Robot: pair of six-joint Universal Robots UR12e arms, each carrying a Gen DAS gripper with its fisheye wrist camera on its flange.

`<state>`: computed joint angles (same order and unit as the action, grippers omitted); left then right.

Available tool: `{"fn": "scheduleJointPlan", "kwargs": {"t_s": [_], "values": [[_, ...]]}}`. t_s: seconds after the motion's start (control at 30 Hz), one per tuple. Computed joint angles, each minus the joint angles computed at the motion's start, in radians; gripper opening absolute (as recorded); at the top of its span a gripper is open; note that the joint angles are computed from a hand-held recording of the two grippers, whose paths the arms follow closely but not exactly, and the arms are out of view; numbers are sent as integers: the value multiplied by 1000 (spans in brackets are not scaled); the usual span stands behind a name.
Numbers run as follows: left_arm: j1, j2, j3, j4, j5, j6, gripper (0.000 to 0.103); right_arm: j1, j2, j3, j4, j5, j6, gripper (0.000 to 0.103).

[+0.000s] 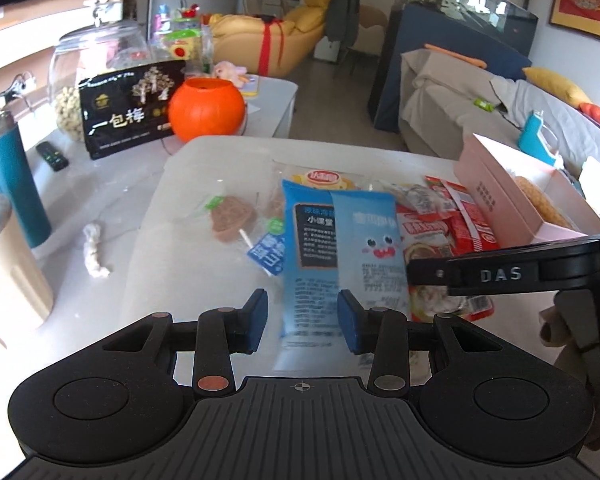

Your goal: Organize snacks

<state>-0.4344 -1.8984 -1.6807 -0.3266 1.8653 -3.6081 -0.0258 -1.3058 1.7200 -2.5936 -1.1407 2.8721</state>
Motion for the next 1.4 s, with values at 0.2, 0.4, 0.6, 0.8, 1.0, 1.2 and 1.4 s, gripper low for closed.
{"fn": "scheduleJointPlan", "kwargs": {"t_s": [0.2, 0.4, 0.6, 0.8, 1.0, 1.2, 1.4], "values": [[8, 4, -8, 9, -7, 2, 43, 28, 4, -7, 15, -14, -98, 62], [6, -2, -3, 16, -14, 19, 43, 34, -36, 28, 23, -37, -216, 50], [12, 2, -15, 38, -28, 11, 45, 11, -55, 28, -1, -8, -215, 50], [14, 14, -30, 71, -31, -7, 43, 1, 23, -77, -53, -17, -8, 63], [2, 25, -29, 65, -43, 39, 43, 41, 125, -217, 79, -108, 12, 63], [-9, 21, -11, 30, -17, 63, 43, 51, 103, -158, 57, -133, -76, 52], [-16, 2, 17, 23, -27, 92, 43, 1, -11, -29, 42, -48, -177, 50]]}}
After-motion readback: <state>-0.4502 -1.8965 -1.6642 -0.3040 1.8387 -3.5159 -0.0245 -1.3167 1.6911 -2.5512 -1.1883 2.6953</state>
